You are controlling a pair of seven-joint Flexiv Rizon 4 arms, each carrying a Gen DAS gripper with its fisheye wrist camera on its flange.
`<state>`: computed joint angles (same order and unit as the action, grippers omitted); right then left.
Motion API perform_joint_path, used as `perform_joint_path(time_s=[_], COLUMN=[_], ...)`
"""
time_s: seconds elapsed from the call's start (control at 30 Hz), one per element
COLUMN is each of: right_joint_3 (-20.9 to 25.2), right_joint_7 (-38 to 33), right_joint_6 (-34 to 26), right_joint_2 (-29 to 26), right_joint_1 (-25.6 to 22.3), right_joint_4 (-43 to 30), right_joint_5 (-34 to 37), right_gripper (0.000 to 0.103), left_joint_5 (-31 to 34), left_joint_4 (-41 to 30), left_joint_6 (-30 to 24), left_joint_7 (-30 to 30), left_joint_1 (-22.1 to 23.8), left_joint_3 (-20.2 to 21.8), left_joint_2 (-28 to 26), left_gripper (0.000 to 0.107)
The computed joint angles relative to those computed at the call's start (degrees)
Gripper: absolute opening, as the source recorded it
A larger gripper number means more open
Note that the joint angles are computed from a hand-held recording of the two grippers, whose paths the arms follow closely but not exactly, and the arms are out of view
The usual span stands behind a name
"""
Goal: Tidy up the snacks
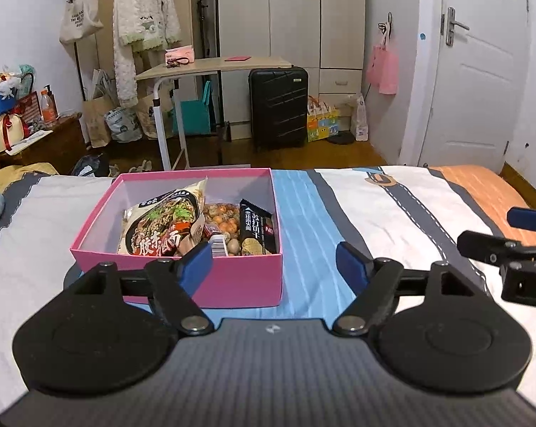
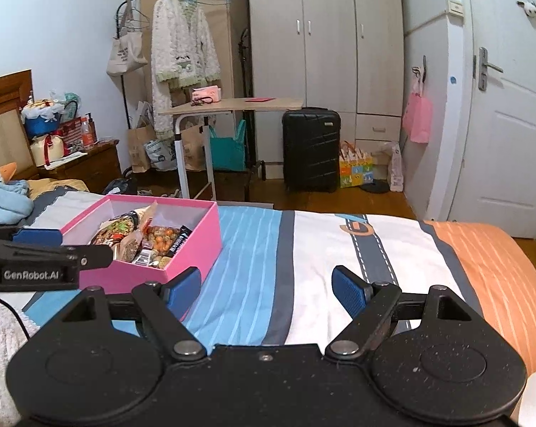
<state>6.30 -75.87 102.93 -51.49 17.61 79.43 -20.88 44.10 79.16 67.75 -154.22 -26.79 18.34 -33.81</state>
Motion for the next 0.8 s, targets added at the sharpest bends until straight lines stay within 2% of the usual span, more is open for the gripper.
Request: perform_joint_path(time_s=[0.07,0.13,0.27,0.37,0.63,0.73,0.8], right_joint_3=[-3.24,-5.09,-4.35,-4.54,-3.41,-2.96,-2.89], right_joint_7=[0.36,0.35,0.50,0.62,0.53,0.75,0.94], right_joint_6=[0.60,1.30,0.57,0.03,-2.66,-2.80,-2.72], right_joint_2=[0.27,0.40,0.38,0.18,-0.13,-0.28,-0.40], right_joint_1=[2.08,3.25,2.57,2.65,1.88,1.68,1.63], right_joint_4=[0.40,0.76,0.62,0.20,-0.30,-0.12,-0.18], right_joint_5=[1.33,2.14,2.21,2.29,1.79,2.11,2.33], right_gripper=[0.093,0.093,0.094,0.094,0.096,0.102,0.103], left_joint_5=[-0.23,-0.98,-1.52,-1.13,0.57,-0.69,-0.97], left_joint_4=[-0.30,-0.92,-2.14,-2.71,-2.65,-2.24,-2.19], left_joint_6=[-0.46,-2.13,-5.61,-7.23,-8.12,-6.88,-6.37], left_joint_7=[0.20,-0.09,0.86,0.41,-2.24,-0.71,-0.90], left_joint_1=[-0.01,-0.22,-0.52,-0.83,-0.66,0.94,1.05], left_joint_3=[-0.24,-0.42,-1.06,-1.17,-1.50,-2.76,-2.53], left_joint_2=[-0.34,-0.78,-1.70,-2.04,-1.69,-1.76,-2.02], left_gripper=[0.082,0.088,0.090,0.095,0.102,0.102,0.102])
